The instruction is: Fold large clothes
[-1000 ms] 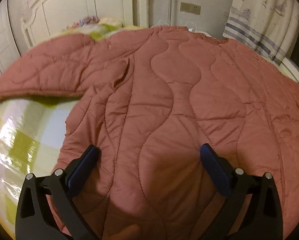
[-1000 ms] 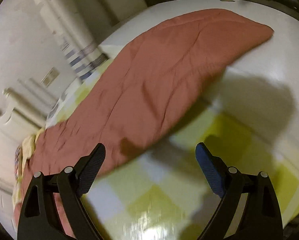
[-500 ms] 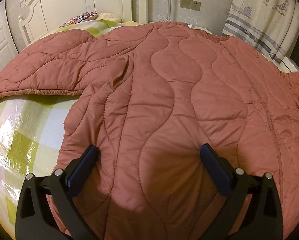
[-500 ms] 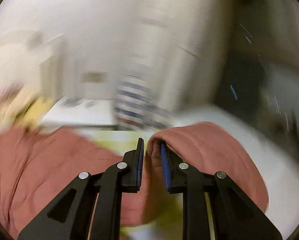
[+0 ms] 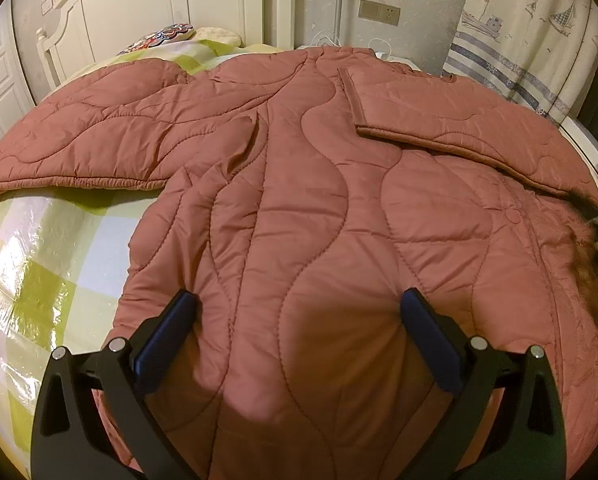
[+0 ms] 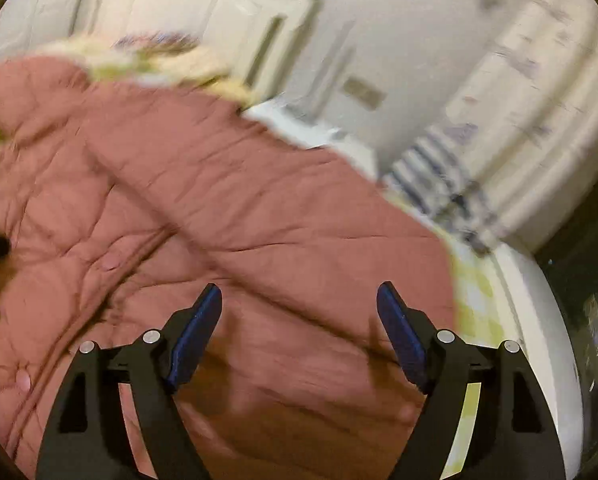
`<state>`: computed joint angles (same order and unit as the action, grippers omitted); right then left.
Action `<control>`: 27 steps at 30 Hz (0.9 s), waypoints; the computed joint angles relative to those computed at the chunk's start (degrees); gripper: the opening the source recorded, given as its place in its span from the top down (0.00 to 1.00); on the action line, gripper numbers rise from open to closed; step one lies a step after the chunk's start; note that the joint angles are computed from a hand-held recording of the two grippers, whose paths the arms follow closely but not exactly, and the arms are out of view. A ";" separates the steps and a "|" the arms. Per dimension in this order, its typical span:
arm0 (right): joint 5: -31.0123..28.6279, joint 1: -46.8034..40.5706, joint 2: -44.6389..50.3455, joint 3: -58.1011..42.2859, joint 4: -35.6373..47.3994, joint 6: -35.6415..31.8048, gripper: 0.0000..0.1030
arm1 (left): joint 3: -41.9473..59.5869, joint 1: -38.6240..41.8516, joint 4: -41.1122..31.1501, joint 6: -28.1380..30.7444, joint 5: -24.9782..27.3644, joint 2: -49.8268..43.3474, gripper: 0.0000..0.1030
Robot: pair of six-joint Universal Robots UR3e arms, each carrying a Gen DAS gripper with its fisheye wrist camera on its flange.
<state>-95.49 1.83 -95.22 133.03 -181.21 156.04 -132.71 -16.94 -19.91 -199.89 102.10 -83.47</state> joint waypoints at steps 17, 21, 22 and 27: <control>22.55 -29.51 -3.61 6.01 6.62 12.08 0.35 | 38.76 4.22 -15.27 -3.91 -9.21 -21.66 0.15; 23.87 -30.81 -7.78 9.12 6.57 12.71 0.35 | 41.94 3.54 -11.25 -4.15 -7.34 -30.54 0.42; 24.99 -31.96 -8.91 9.87 6.99 12.80 0.35 | 42.59 1.49 -9.85 -1.99 -4.60 -31.72 0.63; 30.99 -37.52 -10.11 11.20 8.28 13.31 0.35 | 37.68 -4.15 -5.99 -1.23 4.28 -28.74 0.92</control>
<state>-64.50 -35.69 -105.33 144.23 -172.93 169.35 -95.03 -21.09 -25.90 -201.12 106.38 -112.21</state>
